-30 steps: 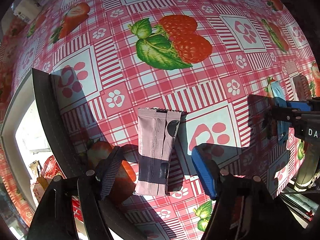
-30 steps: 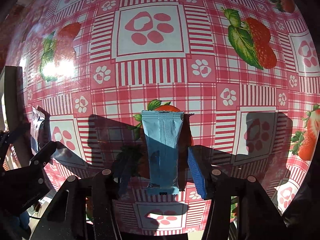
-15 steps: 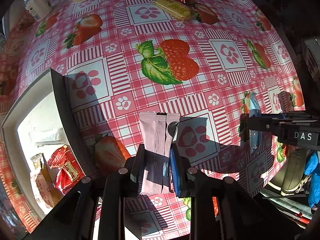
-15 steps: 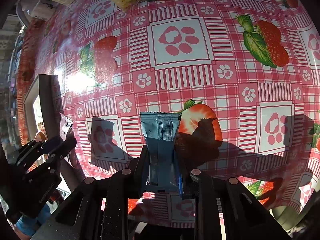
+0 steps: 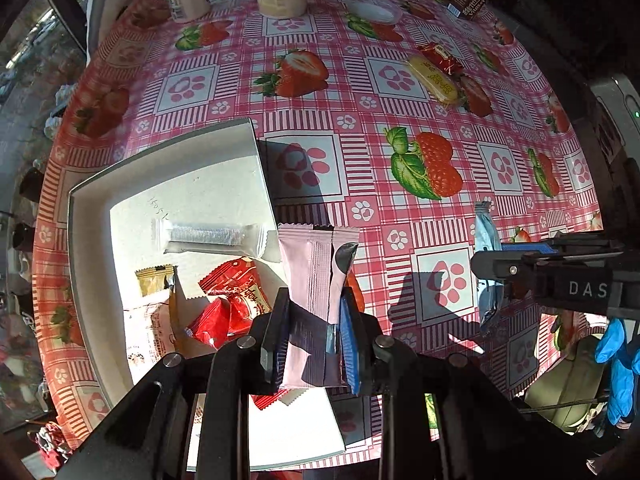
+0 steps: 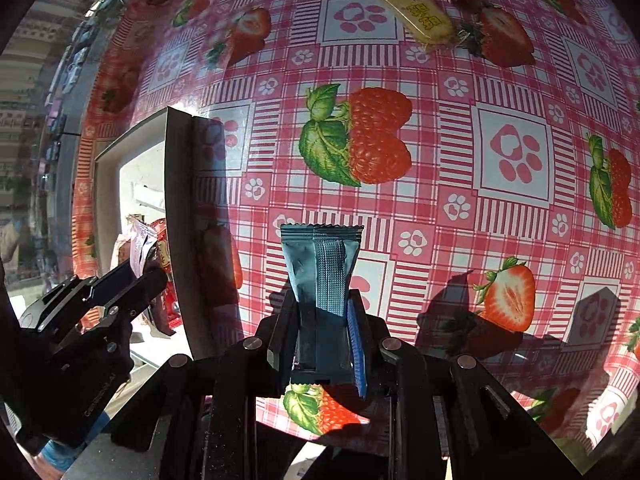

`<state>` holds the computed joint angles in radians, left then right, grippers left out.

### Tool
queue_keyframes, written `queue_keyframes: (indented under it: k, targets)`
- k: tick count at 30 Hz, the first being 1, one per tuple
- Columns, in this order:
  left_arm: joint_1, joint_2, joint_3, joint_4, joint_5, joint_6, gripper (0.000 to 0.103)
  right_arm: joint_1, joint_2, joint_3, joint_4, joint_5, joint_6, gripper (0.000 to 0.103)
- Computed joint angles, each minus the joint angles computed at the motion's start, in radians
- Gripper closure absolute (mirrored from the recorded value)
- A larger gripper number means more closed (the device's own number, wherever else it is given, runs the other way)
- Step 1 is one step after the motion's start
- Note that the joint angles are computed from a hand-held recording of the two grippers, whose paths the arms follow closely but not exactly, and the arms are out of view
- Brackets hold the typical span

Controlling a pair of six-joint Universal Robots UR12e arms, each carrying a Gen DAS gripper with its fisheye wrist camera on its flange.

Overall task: Organize snacks
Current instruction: 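Lift both held snacks and carry them over the white box, then lower both snacks into the box and open both tools, then withdraw both open tools from the box toward the snack pile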

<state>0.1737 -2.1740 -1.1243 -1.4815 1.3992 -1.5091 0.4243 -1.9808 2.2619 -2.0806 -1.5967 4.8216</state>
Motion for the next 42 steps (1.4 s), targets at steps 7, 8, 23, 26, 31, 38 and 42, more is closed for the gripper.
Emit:
queue_keyframes:
  k: [7, 8, 23, 26, 31, 38, 42]
  targets:
    - [0.013, -0.086, 0.136, -0.009, -0.013, -0.114, 0.077, -0.090, 0.086, -0.050, -0.039, 0.050, -0.217, 0.078]
    - [0.014, -0.096, 0.151, -0.010, -0.013, -0.128, 0.077, -0.099, 0.104, -0.061, -0.048, 0.056, -0.240, 0.078]
    - [0.020, -0.204, 0.310, -0.041, 0.004, -0.278, 0.077, -0.173, 0.331, -0.215, -0.086, 0.117, -0.471, 0.078]
    - [0.022, -0.217, 0.332, -0.064, 0.007, -0.287, 0.077, -0.180, 0.356, -0.232, -0.087, 0.125, -0.485, 0.078]
    - [0.024, -0.211, 0.315, -0.041, 0.011, -0.293, 0.034, -0.193, 0.388, -0.253, -0.071, 0.151, -0.514, 0.078]
    - [0.024, -0.200, 0.287, -0.016, 0.035, -0.305, 0.023, -0.198, 0.372, -0.252, -0.042, 0.166, -0.512, 0.057]
    - [0.026, -0.192, 0.274, -0.013, 0.031, -0.309, 0.023, -0.186, 0.352, -0.254, -0.003, 0.139, -0.498, 0.028]
